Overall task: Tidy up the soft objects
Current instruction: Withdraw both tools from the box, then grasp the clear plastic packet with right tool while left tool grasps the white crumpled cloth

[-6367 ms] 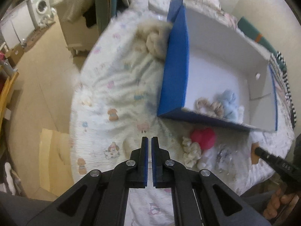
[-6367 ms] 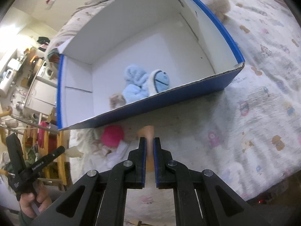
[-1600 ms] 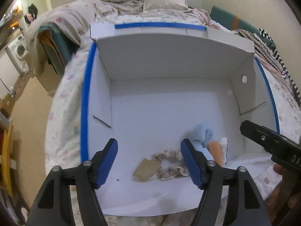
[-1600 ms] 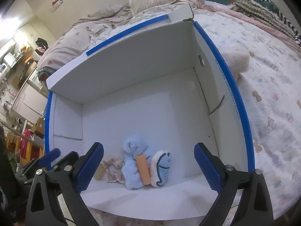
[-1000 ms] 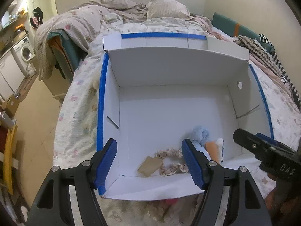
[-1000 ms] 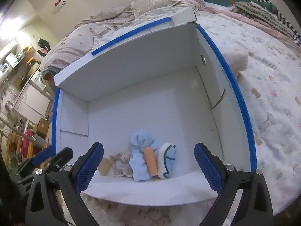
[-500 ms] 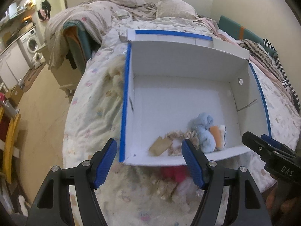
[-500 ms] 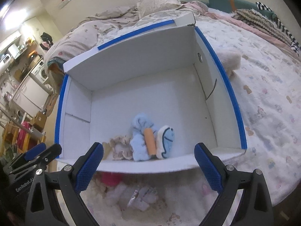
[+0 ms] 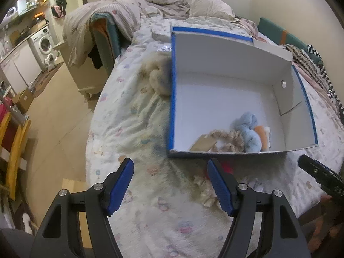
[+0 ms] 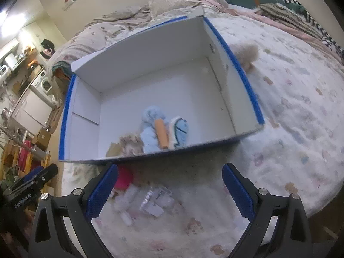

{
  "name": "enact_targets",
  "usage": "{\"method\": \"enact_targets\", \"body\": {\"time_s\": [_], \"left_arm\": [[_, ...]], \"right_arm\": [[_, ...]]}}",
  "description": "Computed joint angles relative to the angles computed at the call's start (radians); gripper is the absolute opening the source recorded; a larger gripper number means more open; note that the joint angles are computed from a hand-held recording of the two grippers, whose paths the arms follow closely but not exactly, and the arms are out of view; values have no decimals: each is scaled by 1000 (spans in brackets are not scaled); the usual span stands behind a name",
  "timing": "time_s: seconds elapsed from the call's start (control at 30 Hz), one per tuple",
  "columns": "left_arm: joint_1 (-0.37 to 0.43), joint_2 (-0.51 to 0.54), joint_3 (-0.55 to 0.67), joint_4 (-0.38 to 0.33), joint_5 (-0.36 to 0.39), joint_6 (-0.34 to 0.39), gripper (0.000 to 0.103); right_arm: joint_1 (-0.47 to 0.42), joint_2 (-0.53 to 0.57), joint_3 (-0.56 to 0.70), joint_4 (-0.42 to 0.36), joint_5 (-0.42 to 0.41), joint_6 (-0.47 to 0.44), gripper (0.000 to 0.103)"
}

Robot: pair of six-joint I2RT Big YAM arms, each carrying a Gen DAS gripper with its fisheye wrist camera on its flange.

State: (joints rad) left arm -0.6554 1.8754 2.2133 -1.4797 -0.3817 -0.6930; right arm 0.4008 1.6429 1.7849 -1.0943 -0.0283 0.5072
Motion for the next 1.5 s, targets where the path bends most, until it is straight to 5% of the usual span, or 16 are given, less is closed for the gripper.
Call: {"method": "enact_targets", "body": {"time_s": [0.17, 0.33, 0.47, 0.6, 0.83, 0.87, 0.93, 1.07, 1.5], "left_arm": [[13, -38, -72, 22, 5, -13, 68], [28, -61, -116, 29, 22, -16, 68], [48, -66, -135, 18, 70, -47, 68], [60, -82, -166, 35, 106, -60, 68], [76, -83, -187, 26, 120, -79, 68], [77, -81, -189, 24, 118, -78, 68], [78, -81, -195, 23, 121, -76, 68], [78, -73, -196, 28, 148, -70, 68], [39, 71, -57, 14, 292, -21, 68]], "right_arm": [[-13, -6, -23, -20, -4, -5, 103], [-27, 24, -10, -45, -108, 27, 103], [-26, 85, 20, -111, -208, 50, 74], [-21, 157, 57, -174, -266, 78, 60], [34, 269, 182, -277, -209, 3, 58], [42, 277, 196, -289, -192, -19, 43], [54, 286, 212, -306, -174, -50, 38], [53, 249, 176, -267, -181, -54, 30], [3, 112, 40, -180, -174, -25, 29]]}}
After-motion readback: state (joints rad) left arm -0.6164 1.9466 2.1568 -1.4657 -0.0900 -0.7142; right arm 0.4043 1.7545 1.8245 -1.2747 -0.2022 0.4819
